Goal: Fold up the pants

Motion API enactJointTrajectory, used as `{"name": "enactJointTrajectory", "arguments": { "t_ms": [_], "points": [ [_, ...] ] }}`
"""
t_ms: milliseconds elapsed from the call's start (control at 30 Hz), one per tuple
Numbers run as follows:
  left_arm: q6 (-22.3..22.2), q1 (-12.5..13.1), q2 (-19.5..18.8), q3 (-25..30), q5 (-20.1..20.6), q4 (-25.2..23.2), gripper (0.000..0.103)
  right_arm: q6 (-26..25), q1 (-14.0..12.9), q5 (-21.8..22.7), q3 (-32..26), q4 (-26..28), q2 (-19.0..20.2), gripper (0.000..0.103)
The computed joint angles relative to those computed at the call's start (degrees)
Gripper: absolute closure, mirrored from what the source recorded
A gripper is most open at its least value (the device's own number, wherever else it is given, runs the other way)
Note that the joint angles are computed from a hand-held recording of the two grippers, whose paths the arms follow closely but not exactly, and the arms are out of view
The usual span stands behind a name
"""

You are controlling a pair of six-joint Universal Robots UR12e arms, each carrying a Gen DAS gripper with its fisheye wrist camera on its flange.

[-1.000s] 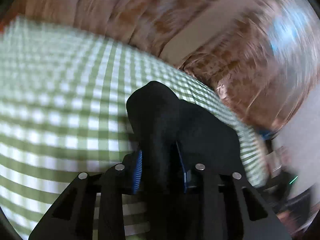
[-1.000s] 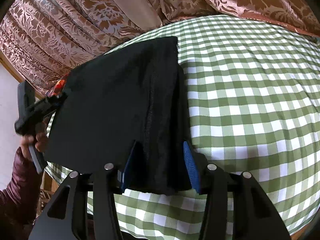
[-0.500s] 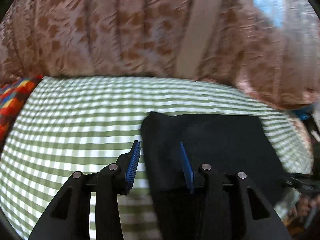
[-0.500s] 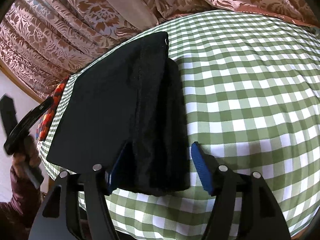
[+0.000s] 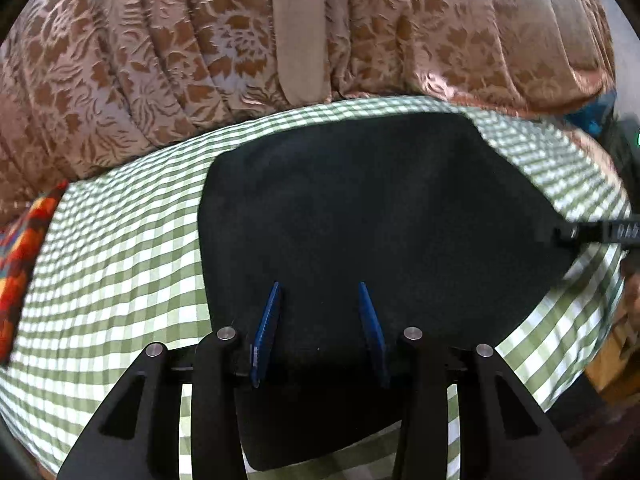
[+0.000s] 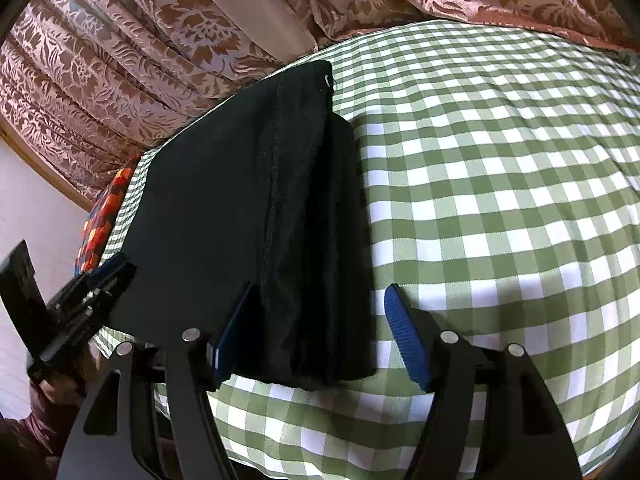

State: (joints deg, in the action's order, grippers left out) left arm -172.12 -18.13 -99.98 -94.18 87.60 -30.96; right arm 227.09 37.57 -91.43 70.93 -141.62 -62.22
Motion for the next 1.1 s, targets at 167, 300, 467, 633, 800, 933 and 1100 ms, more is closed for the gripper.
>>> {"name": "enactJointTrajectory", "arguments": {
  "t_ms": [167, 300, 467, 633, 800, 933, 1100],
  "points": [
    [-1.8, 0.2, 1.1, -0.4, 0.6, 2.9, 0.042, 1.1, -0.2, 0.7, -0.4, 0.3, 0.1, 0.033],
    [-3.5, 0.9, 1.6, -0.2, 0.6, 3.1, 0.042, 1.0, -0.5, 1.2, -1.4, 1.0, 0.2, 0.032],
    [-4.7, 1.7, 1.7, 0.0, 1.6, 2.8, 0.039, 1.6, -1.4, 3.3, -2.0, -0.9, 0.6, 0.028],
    [-7.1, 3.2, 2.1, -0.5, 0.0, 2.3, 0.032, 3.0, -2.7, 7.8, -2.3, -3.5, 1.3, 0.019],
    [-12.5, 6.7, 2.1, -0.8, -8.5, 0.9, 0.025, 3.3, -4.3, 12.3, -3.7, -2.4, 3.0, 0.018],
    [-18.4, 10.9, 0.4, 0.0, -22.5, -4.4, 0.024, 3.9, -5.6, 18.9, -3.0, -5.3, 4.2, 0.018],
    [-21.5, 12.7, -2.4, 1.2, -32.6, -7.0, 0.024, 2.6, -6.3, 23.2, -3.2, -8.3, 5.3, 0.034]
  ]
}}
